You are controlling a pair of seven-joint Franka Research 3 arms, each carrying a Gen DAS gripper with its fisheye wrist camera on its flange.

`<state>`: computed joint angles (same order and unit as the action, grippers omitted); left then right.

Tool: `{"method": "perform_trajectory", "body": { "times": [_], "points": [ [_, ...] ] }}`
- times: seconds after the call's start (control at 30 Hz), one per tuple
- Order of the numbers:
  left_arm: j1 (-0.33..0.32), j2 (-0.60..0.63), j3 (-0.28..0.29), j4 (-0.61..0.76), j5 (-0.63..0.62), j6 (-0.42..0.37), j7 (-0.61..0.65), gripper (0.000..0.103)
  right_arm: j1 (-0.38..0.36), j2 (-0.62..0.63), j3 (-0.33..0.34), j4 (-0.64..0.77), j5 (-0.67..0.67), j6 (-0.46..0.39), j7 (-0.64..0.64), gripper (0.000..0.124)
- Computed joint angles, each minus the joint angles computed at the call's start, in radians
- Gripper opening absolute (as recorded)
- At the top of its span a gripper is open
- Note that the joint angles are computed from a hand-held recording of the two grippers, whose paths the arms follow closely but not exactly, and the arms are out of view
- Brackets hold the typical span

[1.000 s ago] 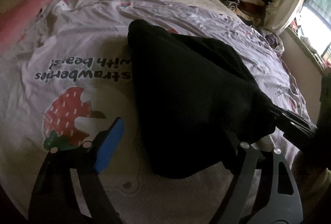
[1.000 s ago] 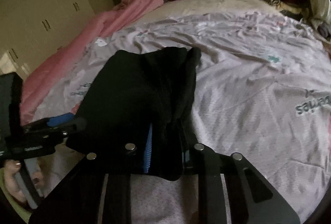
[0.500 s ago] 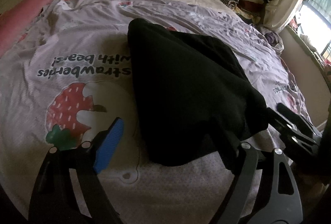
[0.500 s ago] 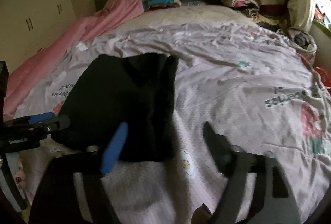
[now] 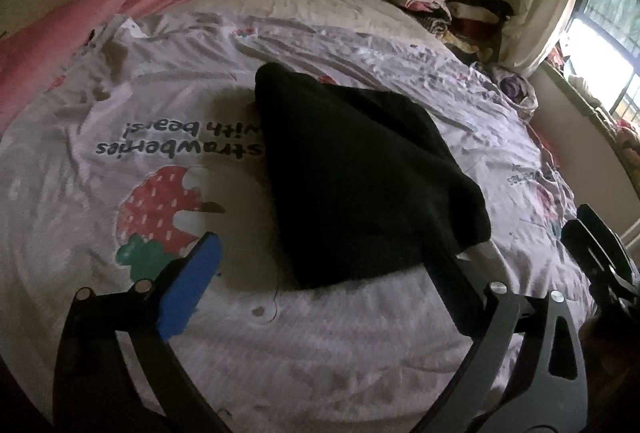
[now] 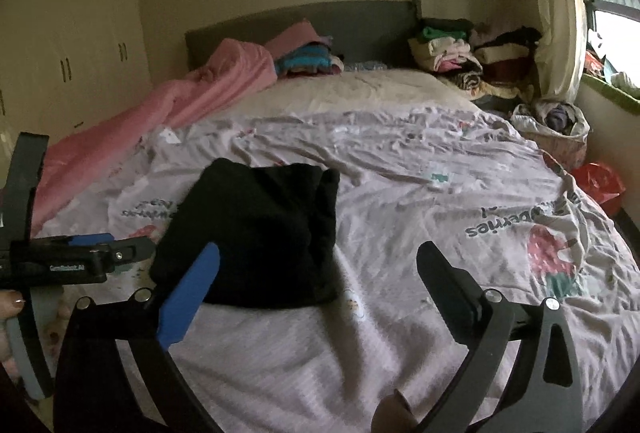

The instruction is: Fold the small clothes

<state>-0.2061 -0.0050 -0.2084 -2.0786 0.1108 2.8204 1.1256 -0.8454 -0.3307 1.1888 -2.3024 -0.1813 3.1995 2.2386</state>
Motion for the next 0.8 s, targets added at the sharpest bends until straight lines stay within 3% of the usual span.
{"method": "perform_trajectory", "body": {
  "times": [0.17, 0.37, 0.67, 0.8],
  "points": [
    [0.002, -0.077, 0.003, -0.086, 0.029, 0.044, -0.024, 0.094, 0.123, -0.085, -0.097, -0.069, 0.035, 0.021, -0.003, 0.098],
    [0.015, -0.169, -0.004, -0.201, 0.129, 0.098, -0.107, 0.094, 0.187, -0.183, -0.124, -0.138, 0.080, 0.018, 0.002, 0.098],
    [0.041, -0.271, -0.022, -0.374, 0.233, 0.185, -0.216, 0.094, 0.182, -0.318, -0.056, -0.222, 0.132, 0.028, 0.082, 0.098],
    [0.067, -0.288, -0.043, -0.415, 0.273, 0.215, -0.260, 0.094, 0.171, -0.358, -0.023, -0.228, 0.131, -0.005, 0.111, 0.098]
  ]
}}
